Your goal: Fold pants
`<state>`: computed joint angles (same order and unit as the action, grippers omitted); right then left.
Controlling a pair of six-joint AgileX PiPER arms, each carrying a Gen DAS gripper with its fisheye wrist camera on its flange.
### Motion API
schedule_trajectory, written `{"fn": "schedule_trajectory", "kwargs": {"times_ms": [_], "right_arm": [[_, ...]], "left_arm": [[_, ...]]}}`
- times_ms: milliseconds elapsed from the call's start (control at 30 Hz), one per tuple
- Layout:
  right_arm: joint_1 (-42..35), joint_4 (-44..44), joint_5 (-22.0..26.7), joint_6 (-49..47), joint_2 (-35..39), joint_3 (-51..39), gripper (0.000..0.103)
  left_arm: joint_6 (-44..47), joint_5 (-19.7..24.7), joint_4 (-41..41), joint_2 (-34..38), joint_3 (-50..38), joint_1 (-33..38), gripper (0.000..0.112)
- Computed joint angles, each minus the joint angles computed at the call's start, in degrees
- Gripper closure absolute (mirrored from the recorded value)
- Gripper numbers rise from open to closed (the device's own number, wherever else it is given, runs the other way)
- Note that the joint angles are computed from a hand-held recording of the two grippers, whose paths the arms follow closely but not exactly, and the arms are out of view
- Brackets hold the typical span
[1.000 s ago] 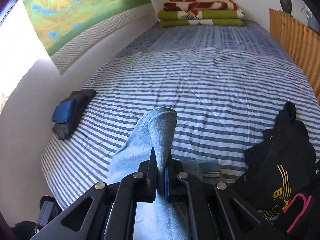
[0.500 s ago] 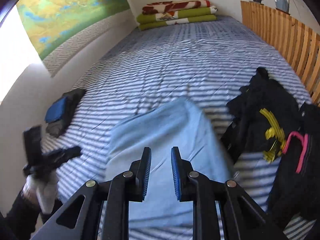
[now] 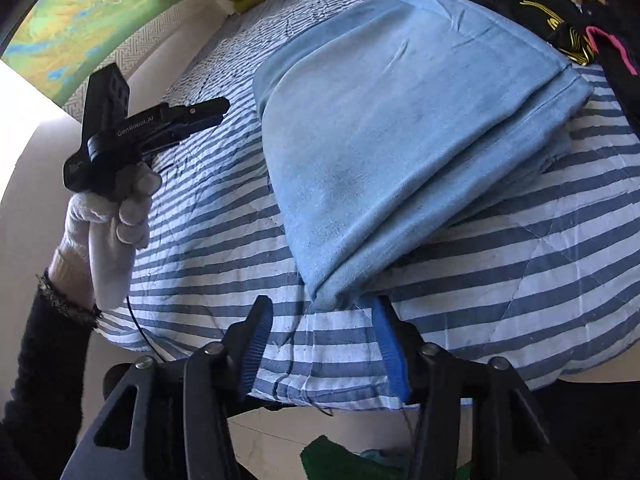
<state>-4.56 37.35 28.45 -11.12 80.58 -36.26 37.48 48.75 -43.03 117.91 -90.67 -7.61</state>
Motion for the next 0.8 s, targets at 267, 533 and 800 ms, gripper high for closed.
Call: {"fn": "schedule_trajectory", "kwargs": {"times_ms": [267, 533, 800], "right_arm": [[3.1, -10.4, -2.3, 8.5, 4.7, -3.7, 0.087], [-3.1, -6.6, 2.2, -1.2, 1.0, -4.6, 0.094], [-11.5, -0.1, 8.9, -8.2, -3.9, -6.4, 0.096]], "left_arm": [[-0.2, 2.0, 4.0, 5.3, -6.9, -3.3, 0.065], [-2.7, 1.7, 7.3, 6.5, -10.7, -6.5, 0.105], [-5.5, 2.6, 12.4, 2.9, -14.6, -7.5, 0.110]]}}
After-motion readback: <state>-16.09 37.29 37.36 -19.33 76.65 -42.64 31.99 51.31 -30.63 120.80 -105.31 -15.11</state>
